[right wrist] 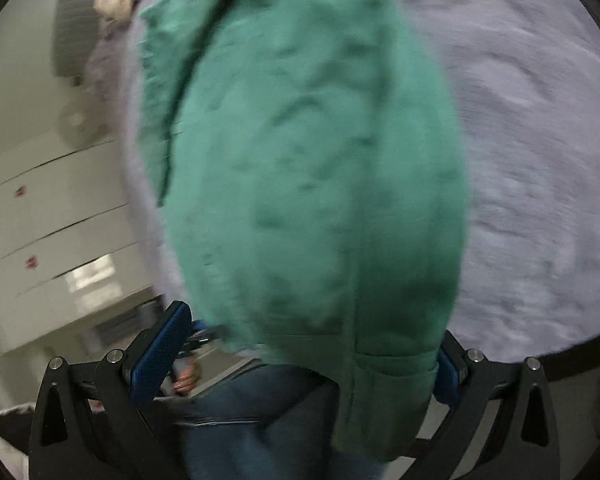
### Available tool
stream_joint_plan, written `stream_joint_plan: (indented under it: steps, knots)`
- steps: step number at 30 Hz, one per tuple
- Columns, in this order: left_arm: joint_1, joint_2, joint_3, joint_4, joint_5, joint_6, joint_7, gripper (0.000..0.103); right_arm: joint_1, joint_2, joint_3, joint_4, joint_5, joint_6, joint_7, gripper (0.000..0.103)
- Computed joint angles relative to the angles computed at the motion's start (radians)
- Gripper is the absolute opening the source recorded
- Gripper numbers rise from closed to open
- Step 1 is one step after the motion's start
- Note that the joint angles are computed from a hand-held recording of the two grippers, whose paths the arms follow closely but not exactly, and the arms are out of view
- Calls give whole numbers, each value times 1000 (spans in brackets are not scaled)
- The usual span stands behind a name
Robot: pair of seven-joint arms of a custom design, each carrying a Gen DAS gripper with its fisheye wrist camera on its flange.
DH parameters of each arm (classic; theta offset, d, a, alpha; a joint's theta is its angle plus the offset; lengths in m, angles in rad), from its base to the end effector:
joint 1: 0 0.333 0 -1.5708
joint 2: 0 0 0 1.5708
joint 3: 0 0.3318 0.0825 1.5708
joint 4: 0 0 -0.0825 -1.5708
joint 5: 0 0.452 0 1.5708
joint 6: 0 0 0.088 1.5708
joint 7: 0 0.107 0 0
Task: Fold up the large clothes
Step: 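Grasp the hem with both grippers and lift it up over the shirt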
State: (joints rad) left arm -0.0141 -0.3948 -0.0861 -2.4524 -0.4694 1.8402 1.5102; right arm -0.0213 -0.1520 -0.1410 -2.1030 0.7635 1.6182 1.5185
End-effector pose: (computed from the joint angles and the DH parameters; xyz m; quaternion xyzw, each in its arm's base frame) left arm 0.4480 -0.0810 0.4148 0.7377 -0.6363 0.0506 0.2200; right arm 0.5446 -0.0195 0.4796 -0.5506 0.7301 0.3555 0.1934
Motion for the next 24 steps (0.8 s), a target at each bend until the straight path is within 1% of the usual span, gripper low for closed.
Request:
stream_joint_plan:
  steps: [1, 2, 4, 5, 6, 7, 8, 9, 10, 11, 14, 15, 16, 17, 21, 24]
  knots:
    - [1, -7, 0, -11, 0, 6, -2, 101, 4, 4, 4, 7, 0, -3, -3, 103]
    - [0, 4, -6, 1, 1, 13, -16, 97, 6, 10, 7, 13, -10, -6, -1, 103]
    - [0, 15, -26, 21, 51, 7, -50, 63, 7, 19, 13, 19, -41, -9, 19, 103]
    - [4, 29, -18, 41, 65, -2, -44, 55, 5, 21, 13, 19, -52, -12, 35, 103]
    - [4, 23, -9, 39, 52, 3, -34, 35, 3, 22, 12, 14, -58, -14, 51, 100]
    - [7, 20, 2, 42, 41, 0, -24, 20, 0, 20, 11, 10, -63, -17, 61, 95]
    - [10, 19, 12, 45, 27, -3, -12, 14, 2, 24, 13, 17, -70, -21, 60, 74]
    - [10, 16, 20, 46, 4, -5, 0, 13, 6, 26, 17, 29, -90, -31, 43, 39]
    - [14, 13, 37, 47, -32, -10, 19, 11, 10, 30, 23, 49, -121, -42, 28, 23]
    - [18, 11, 46, 47, -56, -15, 29, 11, 12, 32, 23, 58, -122, -48, 21, 18]
    - [43, -13, 89, 43, -167, -21, 53, 10, 10, 36, 13, 80, -34, -51, -18, 13]
    - [52, -17, 99, 43, -203, -13, 56, 9, 10, 37, 12, 88, -3, -43, -25, 13]
    - [59, -31, 109, 41, -257, 10, 56, 9, 9, 39, 10, 96, 38, -30, -26, 13]
    - [66, -36, 115, 46, -286, 31, 59, 9, 9, 41, 9, 103, 79, -15, -28, 13]
    - [95, -16, 136, 107, -340, 117, 102, 9, 11, 85, 15, 169, 243, 77, -52, 12]
    - [104, 71, 135, 206, -346, 193, 155, 9, 9, 174, 34, 282, 322, 127, -70, 12]
